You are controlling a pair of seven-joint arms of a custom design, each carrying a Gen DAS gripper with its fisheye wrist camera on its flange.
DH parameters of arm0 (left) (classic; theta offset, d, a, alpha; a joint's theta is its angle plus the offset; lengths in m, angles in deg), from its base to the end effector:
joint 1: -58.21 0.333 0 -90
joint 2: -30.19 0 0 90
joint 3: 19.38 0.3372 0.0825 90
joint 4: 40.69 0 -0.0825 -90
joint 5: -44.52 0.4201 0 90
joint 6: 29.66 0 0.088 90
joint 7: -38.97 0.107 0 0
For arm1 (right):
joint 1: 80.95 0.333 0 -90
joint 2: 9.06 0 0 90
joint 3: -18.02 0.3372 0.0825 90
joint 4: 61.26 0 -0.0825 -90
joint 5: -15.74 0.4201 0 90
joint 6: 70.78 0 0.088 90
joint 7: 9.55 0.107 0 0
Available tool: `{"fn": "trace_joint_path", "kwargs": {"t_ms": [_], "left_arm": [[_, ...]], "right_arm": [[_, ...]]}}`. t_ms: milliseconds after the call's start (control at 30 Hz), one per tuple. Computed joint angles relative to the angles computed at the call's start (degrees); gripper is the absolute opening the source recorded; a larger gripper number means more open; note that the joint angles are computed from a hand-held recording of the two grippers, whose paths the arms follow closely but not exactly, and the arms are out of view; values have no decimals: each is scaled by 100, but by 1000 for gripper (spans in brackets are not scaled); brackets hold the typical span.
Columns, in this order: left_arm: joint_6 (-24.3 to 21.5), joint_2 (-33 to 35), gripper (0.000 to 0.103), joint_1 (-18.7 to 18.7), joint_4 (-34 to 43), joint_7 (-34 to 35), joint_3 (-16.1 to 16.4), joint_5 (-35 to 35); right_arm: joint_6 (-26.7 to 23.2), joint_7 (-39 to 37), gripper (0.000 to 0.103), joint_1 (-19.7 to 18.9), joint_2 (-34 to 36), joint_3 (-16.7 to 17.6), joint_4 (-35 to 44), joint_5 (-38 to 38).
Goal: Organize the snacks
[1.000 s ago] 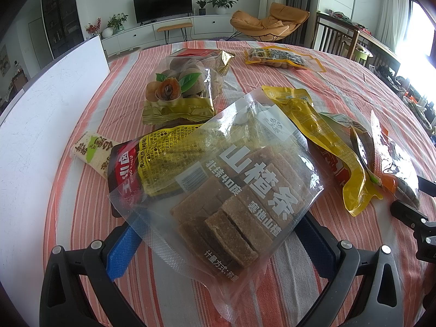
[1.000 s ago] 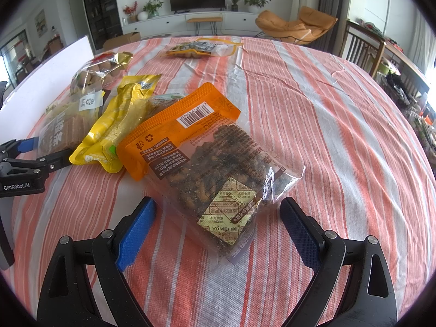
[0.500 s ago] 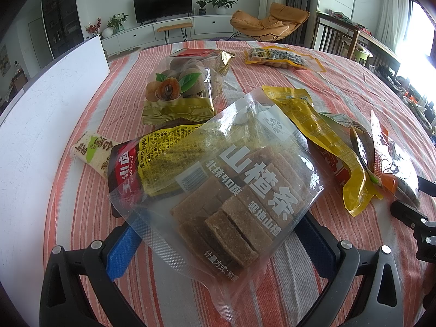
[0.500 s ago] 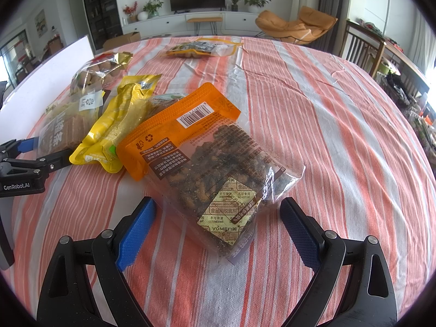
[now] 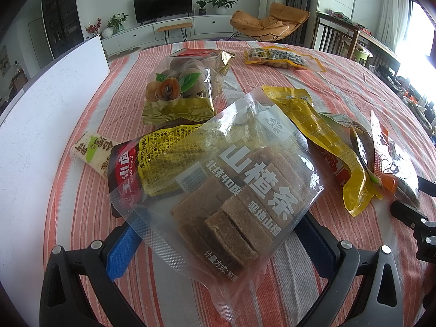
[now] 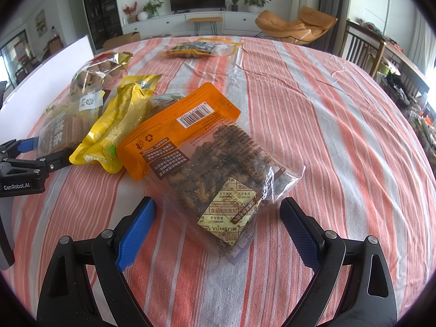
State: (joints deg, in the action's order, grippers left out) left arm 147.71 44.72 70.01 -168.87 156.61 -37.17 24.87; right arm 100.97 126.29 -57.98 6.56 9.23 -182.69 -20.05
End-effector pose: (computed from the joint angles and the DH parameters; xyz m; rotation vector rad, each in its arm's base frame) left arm 0.6140 -0.0316 0.3186 -1.6769 2.0834 -0.6808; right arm 0.6093 0.2011 0.3374 -1.8964 1.7884 -0.6002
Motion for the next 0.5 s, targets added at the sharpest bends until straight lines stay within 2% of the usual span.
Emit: {"fn": "trace_joint_path", "kwargs": {"t_ms": [500], "left_arm": [[-1, -2, 103, -6, -1, -32, 8, 29]], "right_arm": [[1, -16, 95, 9, 0, -8, -1, 18]]}}
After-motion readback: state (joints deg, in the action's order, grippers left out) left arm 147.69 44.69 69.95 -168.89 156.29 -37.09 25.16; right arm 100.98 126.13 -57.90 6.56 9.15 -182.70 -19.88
